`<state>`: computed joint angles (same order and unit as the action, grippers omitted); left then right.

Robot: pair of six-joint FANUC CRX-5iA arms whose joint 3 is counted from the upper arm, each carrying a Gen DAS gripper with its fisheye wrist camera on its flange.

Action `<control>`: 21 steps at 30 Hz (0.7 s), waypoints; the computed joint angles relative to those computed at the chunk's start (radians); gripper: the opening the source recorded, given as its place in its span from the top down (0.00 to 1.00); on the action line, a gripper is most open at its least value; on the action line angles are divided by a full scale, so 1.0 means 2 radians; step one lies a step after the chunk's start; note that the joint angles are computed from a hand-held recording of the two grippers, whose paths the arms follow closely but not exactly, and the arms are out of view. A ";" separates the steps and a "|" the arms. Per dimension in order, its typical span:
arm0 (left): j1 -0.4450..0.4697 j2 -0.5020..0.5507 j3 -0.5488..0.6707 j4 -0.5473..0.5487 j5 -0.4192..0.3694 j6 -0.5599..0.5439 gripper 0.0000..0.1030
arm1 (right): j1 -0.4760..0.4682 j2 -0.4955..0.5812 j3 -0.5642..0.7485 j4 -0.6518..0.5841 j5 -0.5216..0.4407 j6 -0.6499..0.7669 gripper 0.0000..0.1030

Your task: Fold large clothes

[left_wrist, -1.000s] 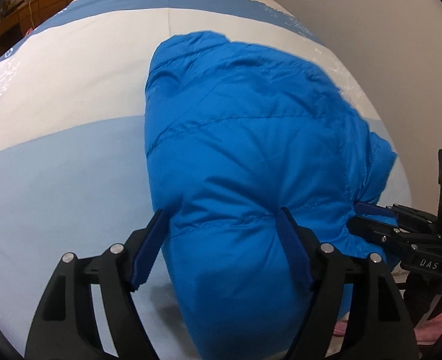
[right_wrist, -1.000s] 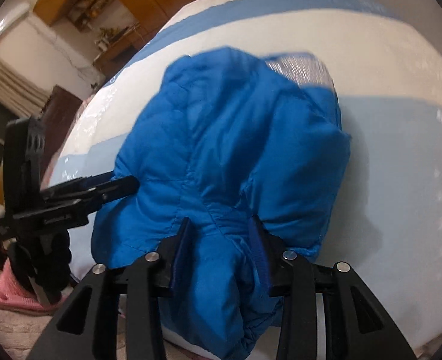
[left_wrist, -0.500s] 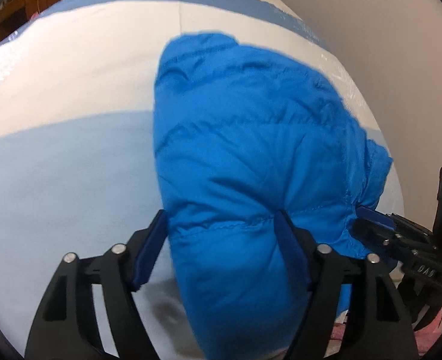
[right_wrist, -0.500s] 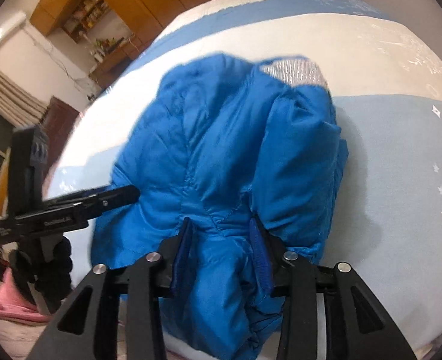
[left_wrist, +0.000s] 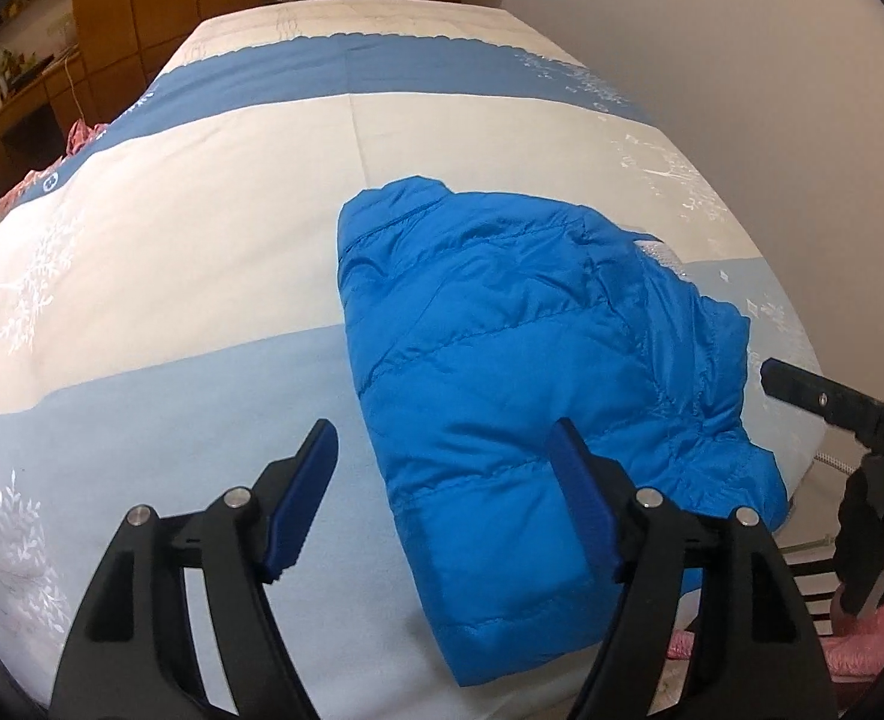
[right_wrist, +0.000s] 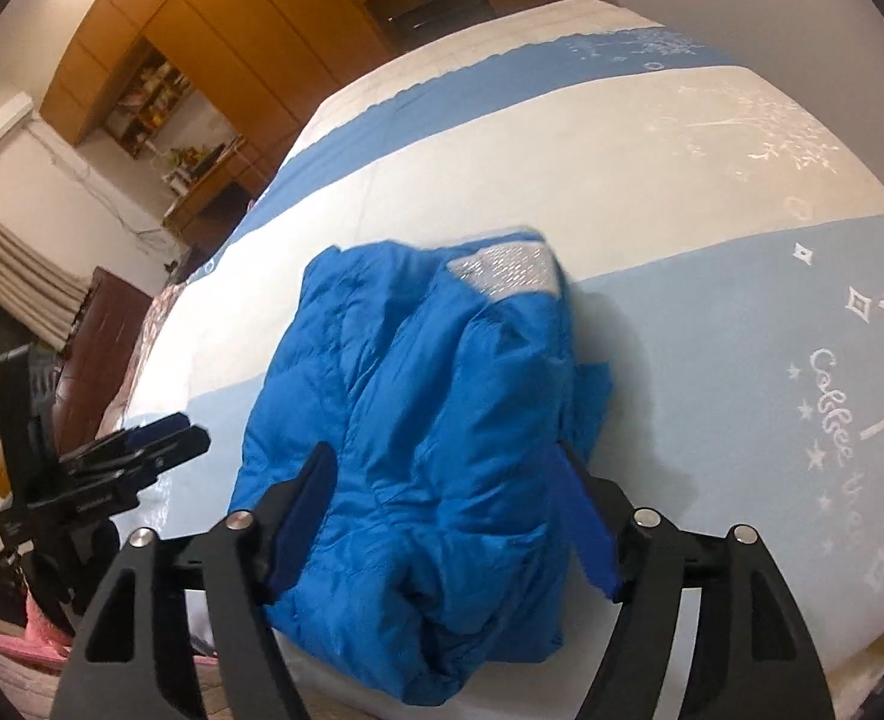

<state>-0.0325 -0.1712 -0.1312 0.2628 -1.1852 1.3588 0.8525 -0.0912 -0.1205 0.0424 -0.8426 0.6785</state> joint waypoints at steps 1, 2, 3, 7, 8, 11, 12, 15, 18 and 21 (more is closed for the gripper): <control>0.001 -0.003 0.001 0.001 -0.003 -0.001 0.27 | -0.006 0.002 0.004 -0.010 -0.001 0.006 0.23; 0.003 -0.001 0.003 0.003 -0.003 -0.005 0.26 | -0.012 0.005 0.010 -0.019 -0.003 0.014 0.20; 0.003 -0.001 0.002 0.006 -0.001 -0.007 0.24 | -0.017 0.008 0.014 -0.025 -0.007 0.021 0.19; 0.007 0.004 0.002 0.015 0.002 -0.018 0.21 | -0.029 0.025 0.034 -0.041 -0.018 0.048 0.11; 0.008 0.006 0.002 0.016 0.002 -0.019 0.20 | -0.031 0.028 0.036 -0.046 -0.018 0.057 0.10; 0.010 0.014 0.002 0.023 0.002 -0.027 0.20 | -0.036 0.038 0.045 -0.063 -0.020 0.080 0.09; 0.010 0.017 0.003 0.025 0.002 -0.029 0.19 | -0.039 0.041 0.047 -0.070 -0.020 0.087 0.09; 0.011 0.026 0.004 0.030 0.002 -0.035 0.19 | -0.051 0.050 0.052 -0.092 -0.018 0.101 0.09; 0.016 0.039 0.002 0.043 0.000 -0.041 0.18 | -0.067 0.056 0.056 -0.127 -0.012 0.122 0.09; 0.020 0.054 0.000 0.056 -0.003 -0.048 0.17 | -0.088 0.065 0.063 -0.164 -0.013 0.145 0.08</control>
